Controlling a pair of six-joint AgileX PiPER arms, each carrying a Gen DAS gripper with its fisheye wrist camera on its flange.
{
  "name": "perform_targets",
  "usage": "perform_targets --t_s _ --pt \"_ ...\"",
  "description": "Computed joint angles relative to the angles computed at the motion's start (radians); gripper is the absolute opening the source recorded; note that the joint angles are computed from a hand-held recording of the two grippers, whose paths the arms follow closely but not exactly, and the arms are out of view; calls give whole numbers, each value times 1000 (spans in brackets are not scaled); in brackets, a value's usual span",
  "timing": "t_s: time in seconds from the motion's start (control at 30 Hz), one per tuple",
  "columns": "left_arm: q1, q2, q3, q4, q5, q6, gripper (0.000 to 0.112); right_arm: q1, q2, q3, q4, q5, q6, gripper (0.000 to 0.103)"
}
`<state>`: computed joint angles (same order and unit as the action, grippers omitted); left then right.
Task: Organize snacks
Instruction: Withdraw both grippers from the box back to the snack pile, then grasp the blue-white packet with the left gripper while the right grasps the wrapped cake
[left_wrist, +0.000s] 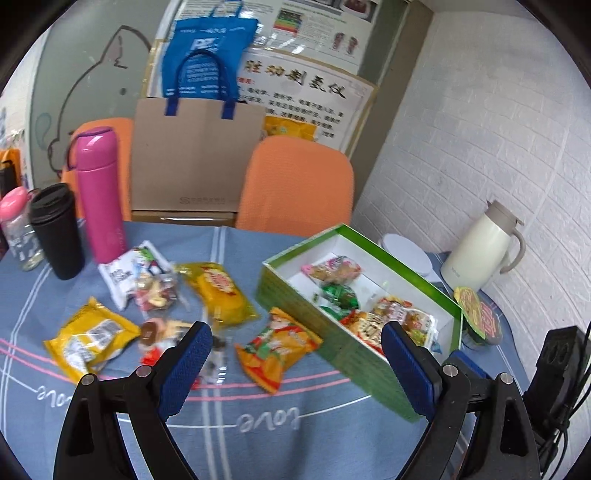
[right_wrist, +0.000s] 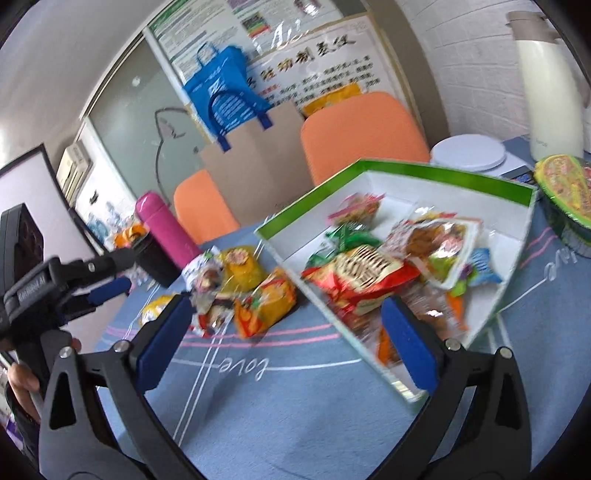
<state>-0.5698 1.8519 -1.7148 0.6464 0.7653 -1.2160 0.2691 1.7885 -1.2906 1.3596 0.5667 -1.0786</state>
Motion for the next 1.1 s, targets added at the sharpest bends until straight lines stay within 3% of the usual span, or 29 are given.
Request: perform_targets --t_s 0.1,0.17,0.27,0.37,0.47,0.53,0.67,0.83,0.87,0.9,0.97,1.03,1.1 --pt "41 -97 142 2 -61 -57 95 45 27 -40 -91 16 57 102" --pt "69 -151 228 3 -108 -92 95 90 27 -42 -146 -36 69 102" --pt "118 -214 339 -13 -174 -121 95 125 47 -68 -191 -30 86 102" --pt "169 -257 434 -40 -255 -139 95 165 79 -107 -245 -22 114 102" --pt "190 -261 476 -39 -290 -140 94 206 109 -142 -318 -39 161 99" --pt "196 -253 488 -50 -307 -103 88 225 135 -176 -370 -35 210 92" --pt "216 -189 451 -219 -337 139 60 240 178 -235 -454 -24 306 85" --pt "213 -66 335 -223 -267 221 59 249 216 -299 -531 -14 391 74" --pt "217 -43 315 -230 -254 242 53 253 226 -318 -548 -8 406 71" --pt "225 -33 309 -253 -251 274 28 259 242 -344 -572 -1 426 70" --pt "258 -35 337 -361 -285 377 12 278 284 -412 -636 19 483 68" --pt "290 -56 394 -435 -328 424 9 298 329 -483 -703 41 542 67" --pt "309 -82 448 -422 -354 393 9 320 374 -556 -776 63 605 66"
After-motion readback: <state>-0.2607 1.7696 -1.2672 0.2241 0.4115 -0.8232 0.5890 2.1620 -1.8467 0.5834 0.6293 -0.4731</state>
